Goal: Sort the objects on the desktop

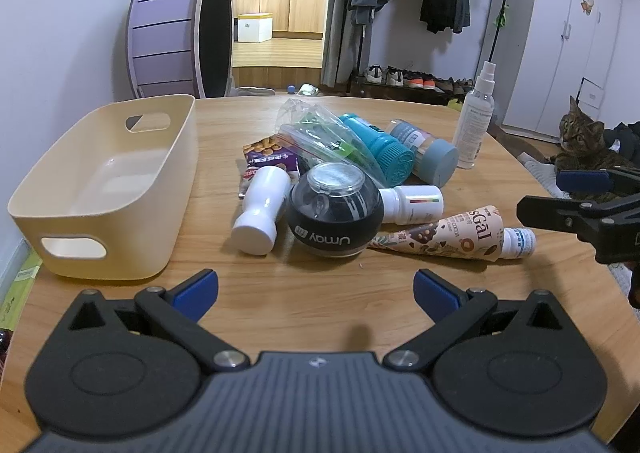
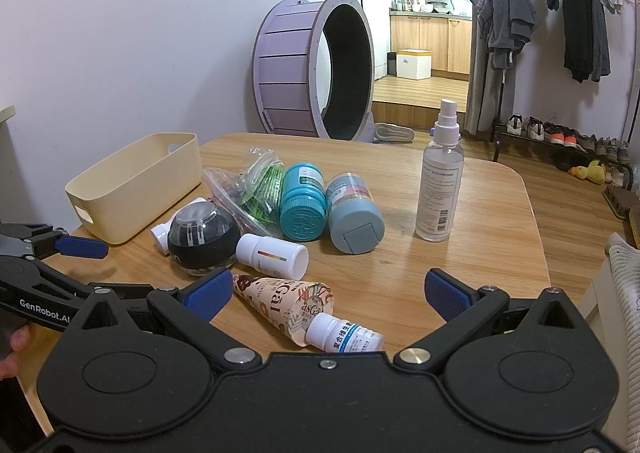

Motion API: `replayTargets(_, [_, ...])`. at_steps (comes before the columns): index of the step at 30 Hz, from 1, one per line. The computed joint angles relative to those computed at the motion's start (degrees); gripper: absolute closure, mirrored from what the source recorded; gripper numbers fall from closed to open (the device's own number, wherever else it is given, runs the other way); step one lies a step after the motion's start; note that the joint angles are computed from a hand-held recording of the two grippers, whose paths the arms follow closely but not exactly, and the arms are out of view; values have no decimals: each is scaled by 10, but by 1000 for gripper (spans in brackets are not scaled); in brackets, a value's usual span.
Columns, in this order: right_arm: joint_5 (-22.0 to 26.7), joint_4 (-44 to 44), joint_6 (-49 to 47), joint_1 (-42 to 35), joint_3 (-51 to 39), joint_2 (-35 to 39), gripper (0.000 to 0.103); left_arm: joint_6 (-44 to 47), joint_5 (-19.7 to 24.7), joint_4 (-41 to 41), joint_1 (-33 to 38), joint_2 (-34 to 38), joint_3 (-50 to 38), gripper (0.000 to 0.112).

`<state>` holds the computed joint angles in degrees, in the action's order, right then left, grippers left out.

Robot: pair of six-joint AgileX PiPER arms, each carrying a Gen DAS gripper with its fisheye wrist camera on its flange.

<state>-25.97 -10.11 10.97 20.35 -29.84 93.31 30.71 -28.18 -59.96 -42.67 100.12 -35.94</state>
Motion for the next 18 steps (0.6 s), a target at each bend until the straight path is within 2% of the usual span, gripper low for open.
replayTargets(3, [-4, -3, 5, -5, 4, -3, 0, -24, -4, 31, -1, 1, 5, 9])
replayTargets(10, [-20, -68, 60, -41, 25, -19, 0, -76, -69, 151, -19, 17, 20, 9])
replayTargets(16, [-63, -197, 162, -115, 56, -42, 0, -23, -86, 259, -22, 37, -1, 12])
replayTargets(18, [-78, -232, 188, -140, 64, -46, 0, -5, -78, 304, -16, 54, -17, 19])
